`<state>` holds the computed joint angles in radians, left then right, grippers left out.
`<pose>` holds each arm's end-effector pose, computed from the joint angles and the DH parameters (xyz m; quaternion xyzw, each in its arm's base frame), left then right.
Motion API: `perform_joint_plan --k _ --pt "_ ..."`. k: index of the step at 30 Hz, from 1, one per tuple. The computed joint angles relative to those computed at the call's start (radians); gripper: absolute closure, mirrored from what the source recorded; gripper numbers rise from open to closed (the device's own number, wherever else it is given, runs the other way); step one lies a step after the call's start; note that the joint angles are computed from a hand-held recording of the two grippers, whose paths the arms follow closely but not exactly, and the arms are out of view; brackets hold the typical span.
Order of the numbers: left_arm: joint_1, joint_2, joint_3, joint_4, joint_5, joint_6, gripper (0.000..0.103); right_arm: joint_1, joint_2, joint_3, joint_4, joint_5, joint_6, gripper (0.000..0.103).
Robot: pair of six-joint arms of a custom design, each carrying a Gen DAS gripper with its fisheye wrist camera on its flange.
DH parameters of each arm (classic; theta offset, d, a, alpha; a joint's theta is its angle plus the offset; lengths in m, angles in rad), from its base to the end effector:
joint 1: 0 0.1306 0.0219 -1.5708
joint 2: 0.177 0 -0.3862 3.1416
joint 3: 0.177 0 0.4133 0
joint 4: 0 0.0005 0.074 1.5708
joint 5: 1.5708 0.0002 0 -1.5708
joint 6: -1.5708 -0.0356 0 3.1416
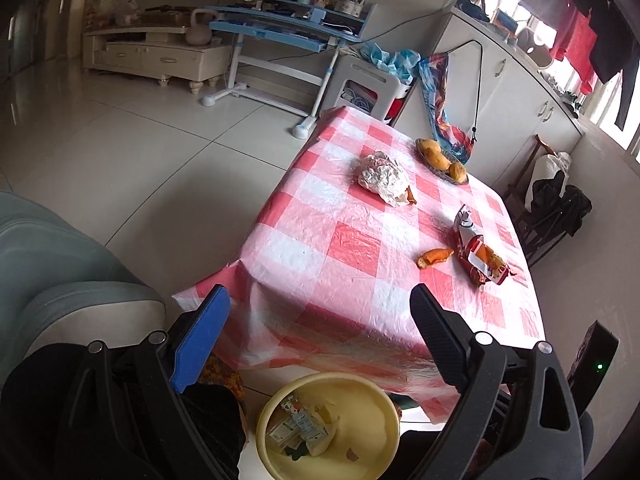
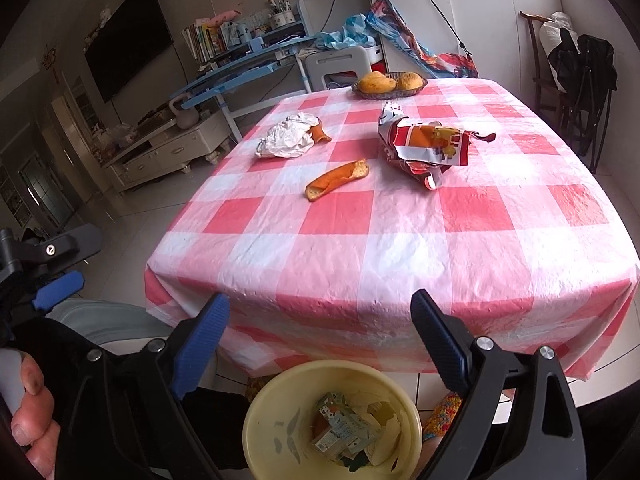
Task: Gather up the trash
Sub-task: 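Grasp the white plastic bag with the left gripper while the right gripper grasps the orange crust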
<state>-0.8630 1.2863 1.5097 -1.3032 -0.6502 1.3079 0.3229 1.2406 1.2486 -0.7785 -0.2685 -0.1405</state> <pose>0.2966 -0.3142 0.5158 -0.2785 0.8794 -0.0592 0.3815 0.4276 0.1525 0.4400 -0.1350 0.9042 0.2086 0.3474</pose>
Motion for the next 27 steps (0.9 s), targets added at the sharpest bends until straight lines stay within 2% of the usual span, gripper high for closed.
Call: perform_joint_plan --k 4,9,13,17,22,27 --pt "0.054 0.028 0.04 0.027 0.035 -0.098 0.015 -0.002 0.053 0.043 0.0 -0.022 -0.004 0.015" --pt "0.158 0.113 0.147 0.08 0.133 -0.309 0.015 -0.001 0.127 0.114 -0.001 -0.046 -0.025 0.015" --pt "0.24 0.233 0.27 0.056 0.221 -0.434 0.015 0.011 0.205 0.194 -0.021 -0.037 -0.025 0.015" --pt "0.303 0.341 0.384 0.041 0.253 -0.517 0.015 0.017 0.274 0.265 -0.028 -0.021 -0.04 0.015" --pt "0.362 0.453 0.486 0.038 0.333 -0.564 0.015 0.024 0.319 0.313 -0.042 0.002 -0.012 0.025" --pt "0.381 0.565 0.604 -0.014 0.342 -0.647 0.015 0.03 0.337 0.337 -0.06 0.042 0.062 0.038"
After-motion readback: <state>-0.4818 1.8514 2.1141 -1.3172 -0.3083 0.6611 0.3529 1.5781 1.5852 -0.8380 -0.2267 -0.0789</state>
